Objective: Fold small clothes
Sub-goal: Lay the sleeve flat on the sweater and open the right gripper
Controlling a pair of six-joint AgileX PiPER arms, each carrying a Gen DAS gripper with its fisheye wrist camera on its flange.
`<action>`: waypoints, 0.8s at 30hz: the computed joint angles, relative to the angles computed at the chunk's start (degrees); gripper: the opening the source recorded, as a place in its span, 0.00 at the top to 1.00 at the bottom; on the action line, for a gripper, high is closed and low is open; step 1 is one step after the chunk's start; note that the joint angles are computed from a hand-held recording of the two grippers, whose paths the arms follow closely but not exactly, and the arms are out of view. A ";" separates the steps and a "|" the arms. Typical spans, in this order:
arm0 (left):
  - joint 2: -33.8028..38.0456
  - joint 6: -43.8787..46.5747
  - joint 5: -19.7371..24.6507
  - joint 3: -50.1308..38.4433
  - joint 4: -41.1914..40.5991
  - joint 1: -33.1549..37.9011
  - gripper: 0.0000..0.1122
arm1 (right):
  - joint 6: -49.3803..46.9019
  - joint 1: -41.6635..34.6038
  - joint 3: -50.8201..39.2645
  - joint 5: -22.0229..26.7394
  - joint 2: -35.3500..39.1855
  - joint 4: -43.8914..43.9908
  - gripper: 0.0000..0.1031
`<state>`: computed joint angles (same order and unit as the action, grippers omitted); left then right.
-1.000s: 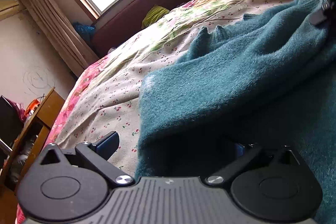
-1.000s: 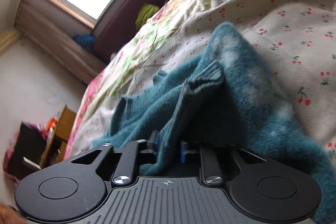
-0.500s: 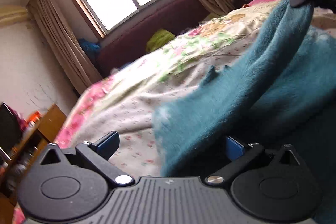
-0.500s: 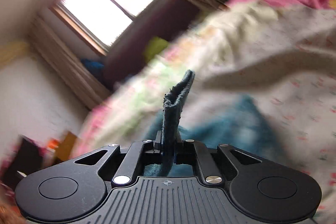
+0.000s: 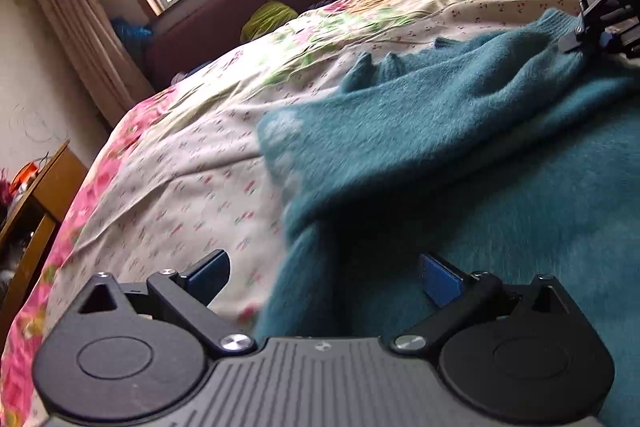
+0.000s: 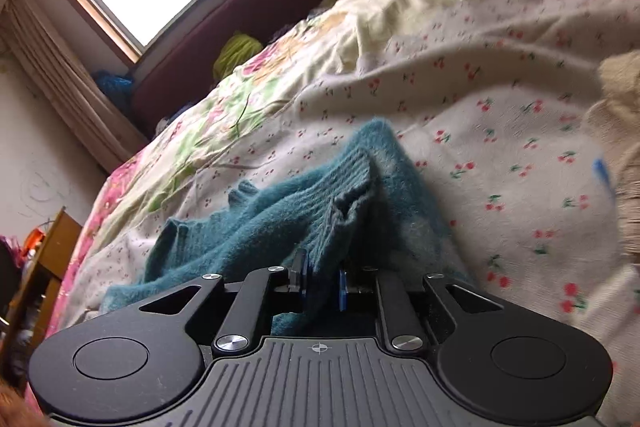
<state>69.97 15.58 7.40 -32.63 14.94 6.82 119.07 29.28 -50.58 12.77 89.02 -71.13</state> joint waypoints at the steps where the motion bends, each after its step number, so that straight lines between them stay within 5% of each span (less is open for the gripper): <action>1: -1.64 4.27 0.65 0.85 -3.44 1.41 0.08 | -1.33 1.26 -0.15 2.15 -0.64 1.57 0.84; 4: -4.75 9.11 2.92 2.81 -4.99 6.79 0.08 | -5.64 5.68 -2.10 10.19 -0.92 4.51 0.82; 9: -5.57 34.99 13.49 0.75 -30.44 19.57 0.08 | -31.52 7.27 -13.20 20.16 7.07 19.24 0.80; 11: -7.09 38.38 15.28 0.73 -33.32 21.01 0.08 | -36.54 6.52 -15.53 21.34 8.29 23.37 0.80; 18: -12.90 55.96 25.08 1.82 -42.03 29.75 0.08 | -29.32 11.93 -12.63 28.17 2.30 17.04 0.78; 24: -14.38 72.63 45.62 -3.47 -51.26 52.02 0.08 | -26.95 22.95 -9.62 33.40 -3.74 12.66 0.73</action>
